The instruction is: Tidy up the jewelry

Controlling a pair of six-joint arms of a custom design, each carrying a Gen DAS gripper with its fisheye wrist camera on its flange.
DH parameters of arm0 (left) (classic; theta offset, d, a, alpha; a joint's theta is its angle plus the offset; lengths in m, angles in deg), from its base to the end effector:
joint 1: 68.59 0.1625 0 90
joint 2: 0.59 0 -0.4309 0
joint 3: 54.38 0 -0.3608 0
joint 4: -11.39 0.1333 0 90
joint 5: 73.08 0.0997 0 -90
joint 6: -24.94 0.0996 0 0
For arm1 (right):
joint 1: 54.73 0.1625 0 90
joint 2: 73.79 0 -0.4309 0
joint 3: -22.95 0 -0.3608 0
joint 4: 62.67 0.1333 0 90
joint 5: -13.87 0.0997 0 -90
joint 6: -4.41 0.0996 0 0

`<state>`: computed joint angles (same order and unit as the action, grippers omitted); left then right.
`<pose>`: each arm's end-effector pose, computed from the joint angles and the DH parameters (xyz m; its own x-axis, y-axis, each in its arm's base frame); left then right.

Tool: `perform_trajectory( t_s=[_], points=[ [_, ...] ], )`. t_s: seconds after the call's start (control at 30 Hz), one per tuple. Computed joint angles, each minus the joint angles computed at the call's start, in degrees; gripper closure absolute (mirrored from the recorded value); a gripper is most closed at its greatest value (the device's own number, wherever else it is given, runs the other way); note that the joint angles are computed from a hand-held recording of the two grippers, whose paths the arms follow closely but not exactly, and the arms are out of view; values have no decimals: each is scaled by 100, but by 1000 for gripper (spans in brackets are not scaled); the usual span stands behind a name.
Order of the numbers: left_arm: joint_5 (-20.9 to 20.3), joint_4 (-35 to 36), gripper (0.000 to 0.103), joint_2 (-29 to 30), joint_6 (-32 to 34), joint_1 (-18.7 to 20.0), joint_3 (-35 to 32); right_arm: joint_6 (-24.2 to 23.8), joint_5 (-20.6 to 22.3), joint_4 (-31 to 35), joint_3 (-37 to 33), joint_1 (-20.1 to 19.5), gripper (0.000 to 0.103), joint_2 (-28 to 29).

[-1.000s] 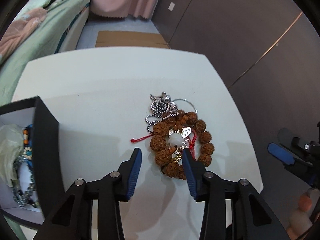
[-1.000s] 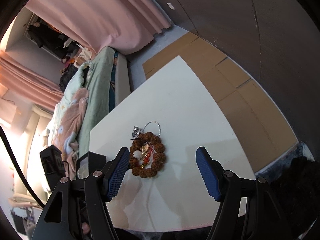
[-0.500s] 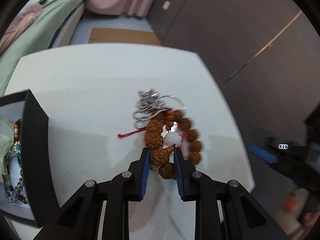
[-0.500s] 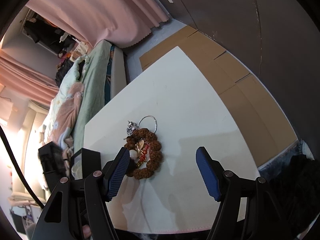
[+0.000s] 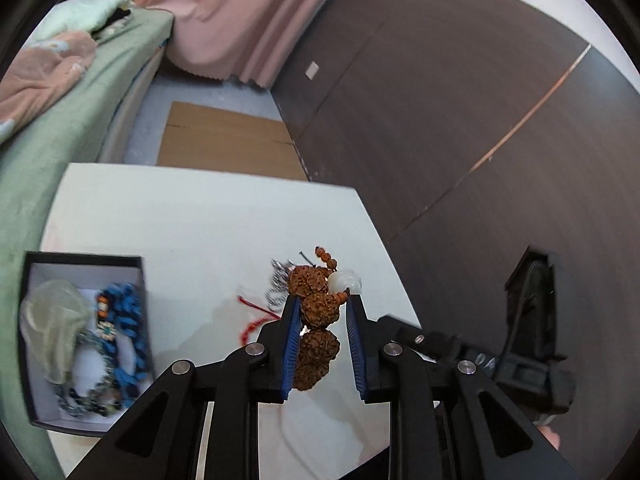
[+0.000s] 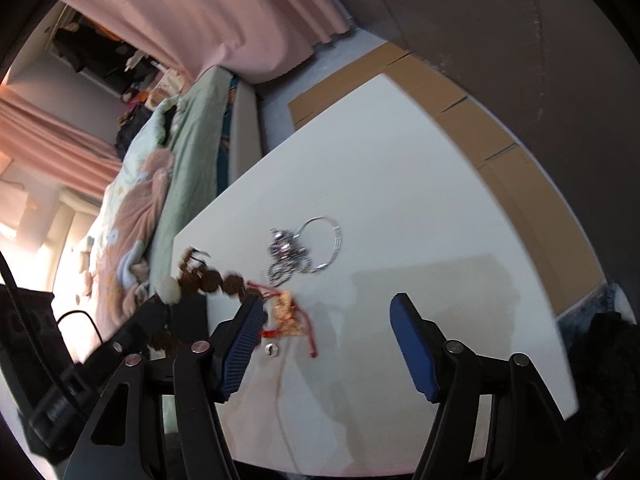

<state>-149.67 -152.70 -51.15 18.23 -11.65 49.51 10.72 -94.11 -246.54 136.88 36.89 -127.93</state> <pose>-0.2054 -0.6022 0.1506 -0.9138 0.3670 -0.1740 0.4061 0.8323 -0.3774 0.1186 -0.5665 0.1773 -0.9525 0.2361 0.1925 0.0818 0.8069 -0.5851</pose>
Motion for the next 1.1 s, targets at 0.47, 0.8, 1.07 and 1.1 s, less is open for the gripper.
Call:
perform_trajectory(
  t_s=[0.47,0.8,1.07,1.1],
  points=[
    [34,-53,79,-308,6,303,-36,-96,-67,521,-686,259,63,717],
    [-8,-81,79,-449,-11,361,29,-639,-1498,808,-1297,697,62,1258],
    [74,-135,79,-550,-6,371,98,-1509,-2453,1286,-1752,936,62,1706],
    [79,-143,79,-563,-6,374,109,-1604,-2571,1278,-1780,966,62,1763]
  ],
)
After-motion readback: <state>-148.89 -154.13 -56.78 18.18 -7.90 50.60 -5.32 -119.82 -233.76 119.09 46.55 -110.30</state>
